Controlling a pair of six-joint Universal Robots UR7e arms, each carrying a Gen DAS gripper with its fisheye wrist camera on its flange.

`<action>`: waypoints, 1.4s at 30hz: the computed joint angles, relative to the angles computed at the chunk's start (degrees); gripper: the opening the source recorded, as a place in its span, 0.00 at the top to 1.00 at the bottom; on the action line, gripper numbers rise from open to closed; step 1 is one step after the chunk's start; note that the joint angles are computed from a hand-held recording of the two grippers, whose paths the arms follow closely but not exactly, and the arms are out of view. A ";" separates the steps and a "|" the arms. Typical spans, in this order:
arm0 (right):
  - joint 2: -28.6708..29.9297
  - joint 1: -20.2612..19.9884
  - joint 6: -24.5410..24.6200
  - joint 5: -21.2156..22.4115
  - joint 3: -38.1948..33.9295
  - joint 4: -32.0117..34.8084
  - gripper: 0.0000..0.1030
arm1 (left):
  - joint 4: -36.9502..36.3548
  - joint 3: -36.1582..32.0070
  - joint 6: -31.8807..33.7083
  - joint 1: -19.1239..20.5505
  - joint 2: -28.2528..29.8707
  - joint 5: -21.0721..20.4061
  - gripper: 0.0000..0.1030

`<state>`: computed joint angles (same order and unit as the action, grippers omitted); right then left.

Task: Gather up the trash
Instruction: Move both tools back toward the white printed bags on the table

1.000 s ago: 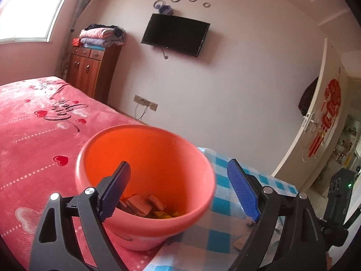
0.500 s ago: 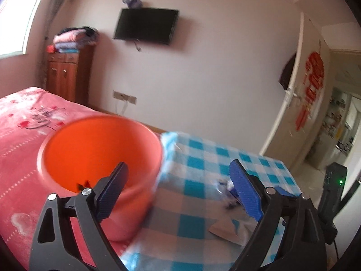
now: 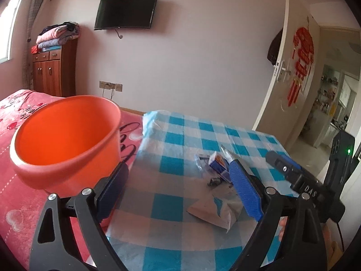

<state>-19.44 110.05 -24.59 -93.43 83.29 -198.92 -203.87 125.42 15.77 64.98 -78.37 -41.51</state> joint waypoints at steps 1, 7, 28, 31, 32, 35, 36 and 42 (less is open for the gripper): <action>-0.14 -0.30 0.05 0.15 0.03 0.04 0.05 | 0.56 0.00 -0.13 -0.04 0.39 -0.03 0.11; -0.81 -1.64 1.12 0.22 0.07 1.00 0.05 | 1.45 -0.61 1.07 -0.43 2.87 1.03 0.11; -3.02 -6.06 7.19 -3.48 -1.70 7.97 0.05 | 18.33 -3.48 -11.47 2.01 7.15 -3.98 0.11; -3.25 -6.74 8.39 -3.20 -1.98 9.25 0.05 | 19.21 -4.03 -10.77 1.82 7.93 -3.65 0.11; -3.33 -6.97 8.82 -3.00 -2.07 9.75 0.05 | 19.92 -4.33 -10.68 1.82 8.06 -3.91 0.11; -3.52 -7.60 9.91 -1.88 -2.46 11.36 0.05 | 21.93 -5.38 -10.56 1.69 8.42 -4.35 0.11; -3.52 -7.75 10.12 -1.46 -2.58 11.75 0.05 | 22.36 -5.67 -10.60 1.61 8.57 -4.21 0.11; -3.22 -8.28 10.84 2.39 -4.61 17.96 0.05 | 27.47 -7.84 -14.36 1.71 9.29 -3.08 0.11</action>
<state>-22.67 101.77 -13.75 -91.03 78.68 -180.96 -176.41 117.58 1.41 66.69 -69.08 -44.59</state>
